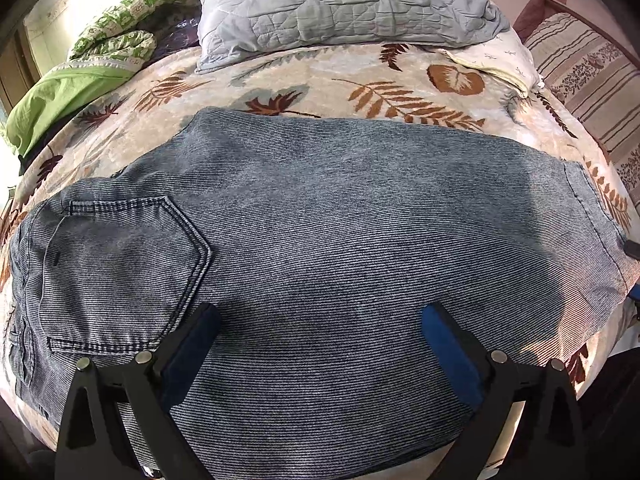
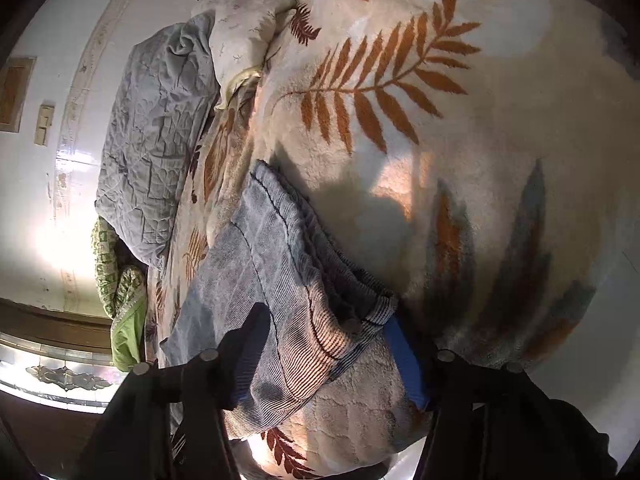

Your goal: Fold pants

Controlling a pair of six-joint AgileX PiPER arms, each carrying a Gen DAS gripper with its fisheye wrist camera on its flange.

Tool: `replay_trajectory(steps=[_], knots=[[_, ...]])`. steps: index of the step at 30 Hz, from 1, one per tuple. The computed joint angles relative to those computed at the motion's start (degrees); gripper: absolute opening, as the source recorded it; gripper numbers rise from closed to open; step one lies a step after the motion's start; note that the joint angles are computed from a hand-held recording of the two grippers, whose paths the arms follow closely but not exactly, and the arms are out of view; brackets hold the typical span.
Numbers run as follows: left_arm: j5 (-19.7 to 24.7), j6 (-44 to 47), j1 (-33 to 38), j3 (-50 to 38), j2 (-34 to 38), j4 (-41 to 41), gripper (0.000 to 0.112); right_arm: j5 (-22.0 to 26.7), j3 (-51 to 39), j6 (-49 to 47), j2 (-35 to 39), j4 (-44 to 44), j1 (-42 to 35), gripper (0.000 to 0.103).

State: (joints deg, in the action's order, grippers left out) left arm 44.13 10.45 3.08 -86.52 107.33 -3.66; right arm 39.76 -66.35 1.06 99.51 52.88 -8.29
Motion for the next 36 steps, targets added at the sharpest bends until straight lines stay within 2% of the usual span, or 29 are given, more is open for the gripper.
replay_trajectory(steps=[1,3,5,6,8,9,10,11,12,15,19,22,25,28,31,34,35,36], knots=[[0.07,0.75,0.29,0.02,-0.59,-1.18,0.101,0.28,0.02,0.29,-0.02,-0.36,-0.24,0.052],[-1.3,2.48,0.64,1.0,-2.3,-3.87,0.101,1.4,-0.33,-0.07,0.2,-0.5,-0.54,0.052],[-0.99,3.78,0.35,0.64,-2.51,-5.62,0.101,1.64,-0.09,-1.22,0.11,0.55,-0.66,0.059],[-0.25,3.91,-0.25,0.02,-1.81,-5.14,0.101,1.48,0.3,-2.13,0.11,1.95,-0.86,0.06],[1.17,0.72,-2.84,-1.17,1.33,1.19,0.102,1.49,-0.12,-1.21,0.09,0.65,-0.53,0.06],[-0.9,0.07,-3.32,0.2,1.23,2.51,0.103,1.43,-0.68,-0.45,0.1,-0.92,-0.06,0.057],[-2.34,0.13,-3.39,1.41,0.56,2.62,0.103,1.32,-1.6,1.56,0.05,-4.0,0.76,0.051],[-1.64,-0.21,-3.49,0.92,0.6,3.0,0.103,0.86,-2.29,3.73,-0.22,-7.46,1.55,0.031],[-0.78,-0.47,-3.56,0.31,0.85,3.16,0.103,0.95,-2.78,4.08,-0.34,-8.63,1.85,0.027],[-0.39,0.45,-3.29,-0.11,1.15,2.5,0.103,0.99,-5.26,9.41,-1.38,-16.8,4.46,0.024],[-0.5,2.9,-2.07,-0.1,1.15,-0.93,0.103,2.3,-13.4,21.63,-3.98,-35.22,12.27,0.024],[3.35,10.46,2.58,-2.36,0.95,-11.99,0.102,5.87,-23.57,28.47,-3.44,-48.1,20.37,0.024],[4.79,12.56,9.3,-3.46,-1.36,-18.93,0.102,8.82,-34.4,30.68,-0.53,-55.01,29.12,0.024],[5.87,13.96,16.97,-4.07,-3.54,-23.18,0.102,10.18,-43.62,29.91,4.54,-57.88,37.88,0.023],[6.09,14.16,23.46,-4.78,-4.24,-23.81,0.102,9.45,-48.0,27.87,10.31,-57.87,45.2,0.023],[7.76,13.16,27.74,-6.63,-3.03,-22.72,0.102,9.22,-51.09,24.64,17.92,-52.06,48.31,0.027],[8.3,12.81,28.56,-7.24,-2.5,-22.47,0.102,10.61,-53.21,23.73,21.32,-50.84,48.97,0.035],[9.0,12.47,28.99,-7.75,-2.08,-22.22,0.102,10.48,-53.78,21.9,23.81,-47.76,48.83,0.058]])
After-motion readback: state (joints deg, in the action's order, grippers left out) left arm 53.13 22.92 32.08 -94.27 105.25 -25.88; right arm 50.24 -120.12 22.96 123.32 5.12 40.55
